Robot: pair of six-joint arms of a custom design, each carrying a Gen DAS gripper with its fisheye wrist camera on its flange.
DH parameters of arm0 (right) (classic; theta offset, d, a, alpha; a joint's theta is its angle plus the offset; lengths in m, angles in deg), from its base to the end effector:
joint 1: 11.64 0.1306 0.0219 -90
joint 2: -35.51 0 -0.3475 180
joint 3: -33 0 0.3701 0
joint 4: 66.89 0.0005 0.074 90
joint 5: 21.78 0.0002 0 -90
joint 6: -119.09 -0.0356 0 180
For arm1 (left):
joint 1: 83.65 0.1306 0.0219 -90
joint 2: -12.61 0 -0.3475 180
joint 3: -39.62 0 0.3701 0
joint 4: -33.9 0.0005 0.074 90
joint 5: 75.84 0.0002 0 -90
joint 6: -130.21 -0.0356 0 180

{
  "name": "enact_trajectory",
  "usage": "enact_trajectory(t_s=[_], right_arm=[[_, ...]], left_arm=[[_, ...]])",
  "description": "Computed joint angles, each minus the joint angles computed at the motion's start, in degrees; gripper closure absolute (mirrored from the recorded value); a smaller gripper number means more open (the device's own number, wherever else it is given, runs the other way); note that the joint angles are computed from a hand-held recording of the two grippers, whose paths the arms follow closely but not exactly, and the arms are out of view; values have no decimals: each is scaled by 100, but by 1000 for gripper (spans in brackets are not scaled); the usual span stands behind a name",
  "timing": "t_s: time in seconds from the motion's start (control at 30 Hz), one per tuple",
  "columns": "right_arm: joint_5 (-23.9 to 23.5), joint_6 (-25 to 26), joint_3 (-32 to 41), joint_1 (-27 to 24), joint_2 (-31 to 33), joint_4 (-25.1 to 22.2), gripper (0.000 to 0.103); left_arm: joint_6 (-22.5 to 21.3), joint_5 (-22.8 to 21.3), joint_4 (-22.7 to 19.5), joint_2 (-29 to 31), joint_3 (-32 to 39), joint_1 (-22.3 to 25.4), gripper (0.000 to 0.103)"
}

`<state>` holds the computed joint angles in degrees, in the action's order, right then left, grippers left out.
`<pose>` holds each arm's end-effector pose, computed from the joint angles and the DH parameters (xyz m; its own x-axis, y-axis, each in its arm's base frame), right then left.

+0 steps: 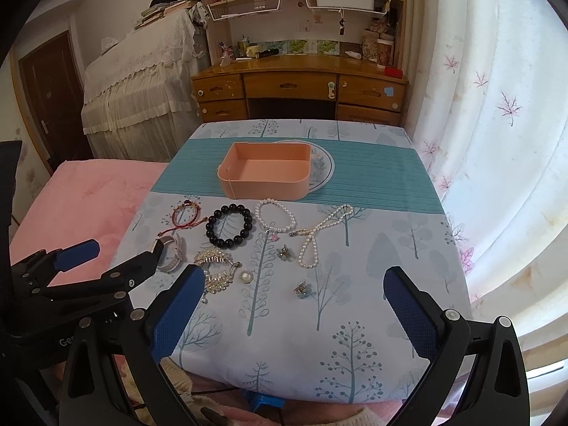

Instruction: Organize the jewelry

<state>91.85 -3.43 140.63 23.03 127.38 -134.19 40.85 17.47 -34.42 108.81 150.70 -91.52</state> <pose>0.3831 0.2470 0.4948 -0.7130 0.1057 -0.6932 0.0797 0.9944 0.0697 0.4773 -0.0686 0.4830 -0.7975 0.0990 -0.5951 0.1619 0.9854 -0.0530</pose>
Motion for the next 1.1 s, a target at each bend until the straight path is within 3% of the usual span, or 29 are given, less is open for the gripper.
enact_trajectory(t_s=[0.73,0.97,1.1], right_arm=[[-37,-116,12,106,-159,-108,1],[-436,8,-131,-84,-223,287,1],[-433,220,-261,-134,-314,623,1]], left_arm=[[-33,-13,-80,-62,83,-4,19],[-46,222,-201,83,270,24,20],[-120,118,-252,189,445,7,19]])
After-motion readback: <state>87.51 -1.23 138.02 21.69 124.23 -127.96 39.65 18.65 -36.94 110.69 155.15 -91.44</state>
